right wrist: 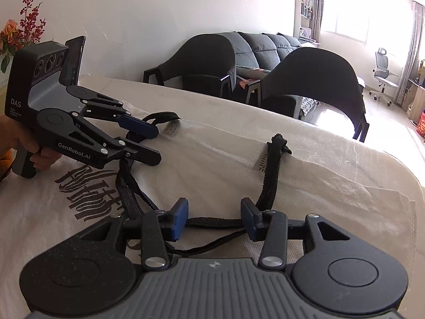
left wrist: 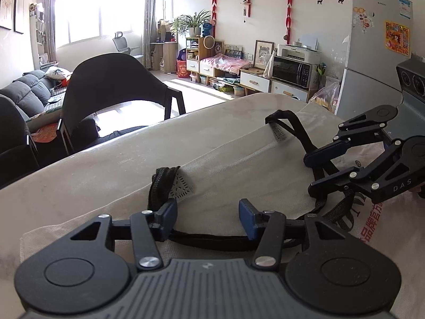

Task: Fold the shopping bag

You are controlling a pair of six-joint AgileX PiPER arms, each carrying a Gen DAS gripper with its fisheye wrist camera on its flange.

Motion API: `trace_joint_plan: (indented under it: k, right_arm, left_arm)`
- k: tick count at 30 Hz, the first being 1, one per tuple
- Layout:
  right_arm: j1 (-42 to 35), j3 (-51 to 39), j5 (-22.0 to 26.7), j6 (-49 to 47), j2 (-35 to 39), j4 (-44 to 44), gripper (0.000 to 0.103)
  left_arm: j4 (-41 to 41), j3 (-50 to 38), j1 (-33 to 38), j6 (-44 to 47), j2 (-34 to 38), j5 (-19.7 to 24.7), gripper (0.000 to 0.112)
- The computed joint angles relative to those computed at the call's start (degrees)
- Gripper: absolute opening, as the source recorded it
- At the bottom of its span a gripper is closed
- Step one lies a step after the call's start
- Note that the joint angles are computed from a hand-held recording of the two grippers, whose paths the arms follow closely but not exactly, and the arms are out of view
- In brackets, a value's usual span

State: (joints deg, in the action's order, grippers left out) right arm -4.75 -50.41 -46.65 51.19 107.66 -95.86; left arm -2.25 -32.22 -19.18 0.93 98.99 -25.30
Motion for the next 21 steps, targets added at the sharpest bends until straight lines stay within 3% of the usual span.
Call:
trace_joint_plan:
  k: [3,8,15,21]
  right_arm:
    - [0.25,0.38,0.53,-0.91,-0.42,0.53,0.052]
    - [0.35,-0.48,0.67,-0.57,0.1,0.31,0.052]
    - [-0.18,-0.87,0.37,-0.71,0.49,0.02,0.053]
    - [-0.52,-1.11,1.23,-1.84,0.52,1.05,0.061]
  left_arm:
    - [5.6,0.67,1.01,-3.54,-0.19,-0.31,0.064]
    - [7.02,0.47,0.3,-2.95,0.28,0.2,0.08]
    - [10.26,0.11,0.52,-4.82,0.93,0.41,0.087]
    - [10.86,0.27,0.63,-4.95,0.69,0.55,0.088]
